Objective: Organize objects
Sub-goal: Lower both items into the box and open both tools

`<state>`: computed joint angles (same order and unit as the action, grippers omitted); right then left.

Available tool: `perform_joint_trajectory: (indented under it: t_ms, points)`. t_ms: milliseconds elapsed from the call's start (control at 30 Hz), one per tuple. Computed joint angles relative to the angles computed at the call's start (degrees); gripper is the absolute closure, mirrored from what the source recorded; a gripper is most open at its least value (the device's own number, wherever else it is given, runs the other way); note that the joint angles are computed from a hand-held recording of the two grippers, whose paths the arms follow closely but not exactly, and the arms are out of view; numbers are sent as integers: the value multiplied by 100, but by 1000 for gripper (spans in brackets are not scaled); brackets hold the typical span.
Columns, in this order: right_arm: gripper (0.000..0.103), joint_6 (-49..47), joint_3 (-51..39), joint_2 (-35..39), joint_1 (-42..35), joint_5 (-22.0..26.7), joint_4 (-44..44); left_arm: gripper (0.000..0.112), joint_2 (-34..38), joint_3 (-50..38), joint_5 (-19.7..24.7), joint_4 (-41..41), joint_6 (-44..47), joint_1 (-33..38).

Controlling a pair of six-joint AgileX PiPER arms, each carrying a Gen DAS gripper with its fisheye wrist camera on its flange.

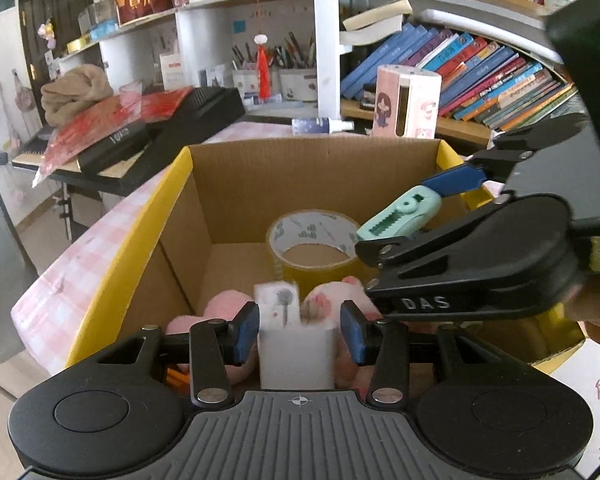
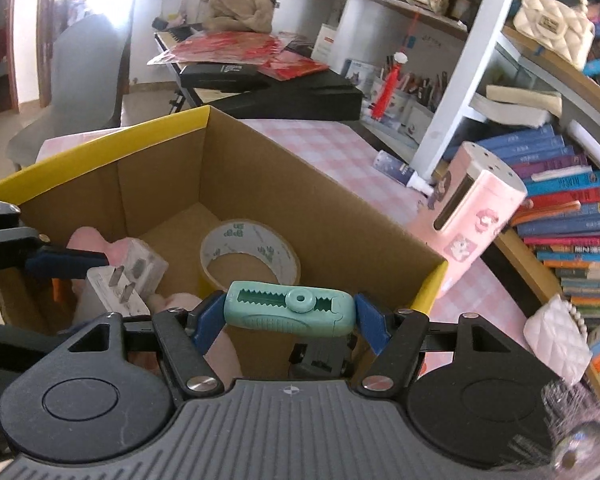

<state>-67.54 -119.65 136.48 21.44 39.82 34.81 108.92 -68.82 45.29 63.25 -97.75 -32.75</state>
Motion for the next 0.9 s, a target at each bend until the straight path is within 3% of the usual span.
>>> perform_joint_trajectory:
  t_ms: [133, 467, 900]
  points:
    - [36, -22, -299, 144, 53, 184, -119, 60, -106, 111, 139, 107, -190, -106]
    - [36, 394, -1385, 645, 201, 1068, -907, 54, -195, 158, 475, -3, -133, -225]
    - [35, 579, -1622, 735, 261, 1282, -1212, 32, -655, 621, 664, 488, -822, -480]
